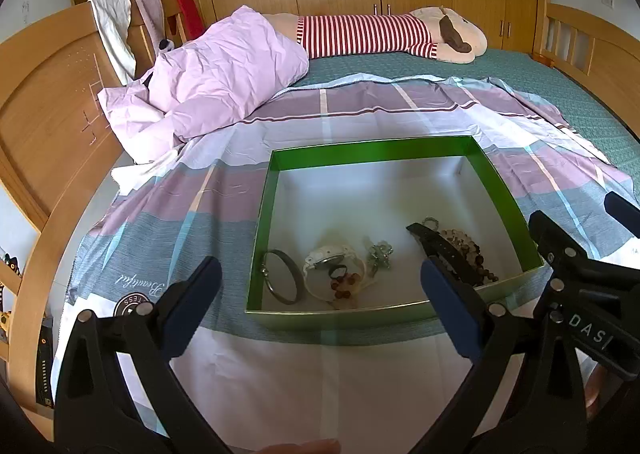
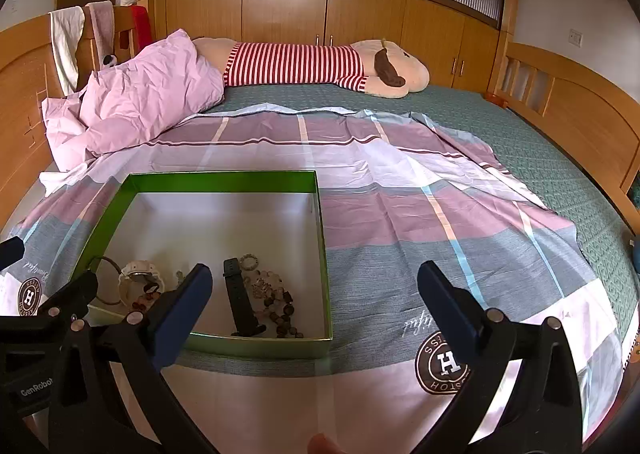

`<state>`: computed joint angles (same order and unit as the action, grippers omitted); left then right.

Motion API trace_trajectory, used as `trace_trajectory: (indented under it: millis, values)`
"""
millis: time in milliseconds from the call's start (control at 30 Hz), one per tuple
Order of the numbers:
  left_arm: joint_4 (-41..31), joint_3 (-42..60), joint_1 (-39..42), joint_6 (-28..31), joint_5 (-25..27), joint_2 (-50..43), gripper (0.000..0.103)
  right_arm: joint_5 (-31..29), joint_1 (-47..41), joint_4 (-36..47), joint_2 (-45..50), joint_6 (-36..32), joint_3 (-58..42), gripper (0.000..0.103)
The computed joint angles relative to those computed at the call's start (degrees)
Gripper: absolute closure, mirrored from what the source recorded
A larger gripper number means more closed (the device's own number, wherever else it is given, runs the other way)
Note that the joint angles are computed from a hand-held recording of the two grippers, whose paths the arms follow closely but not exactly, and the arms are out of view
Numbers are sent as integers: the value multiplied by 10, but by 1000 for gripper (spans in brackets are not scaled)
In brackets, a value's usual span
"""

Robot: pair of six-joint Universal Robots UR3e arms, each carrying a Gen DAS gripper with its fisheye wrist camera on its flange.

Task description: Organize jewelry

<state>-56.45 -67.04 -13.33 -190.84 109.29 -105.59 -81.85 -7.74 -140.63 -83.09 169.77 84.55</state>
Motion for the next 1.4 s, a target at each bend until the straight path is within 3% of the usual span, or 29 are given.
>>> trace_trajectory:
  millis: [1400]
  values:
    - [0,-6,0,0,-12,1,4,0,-3,2,-2,-5,1,3]
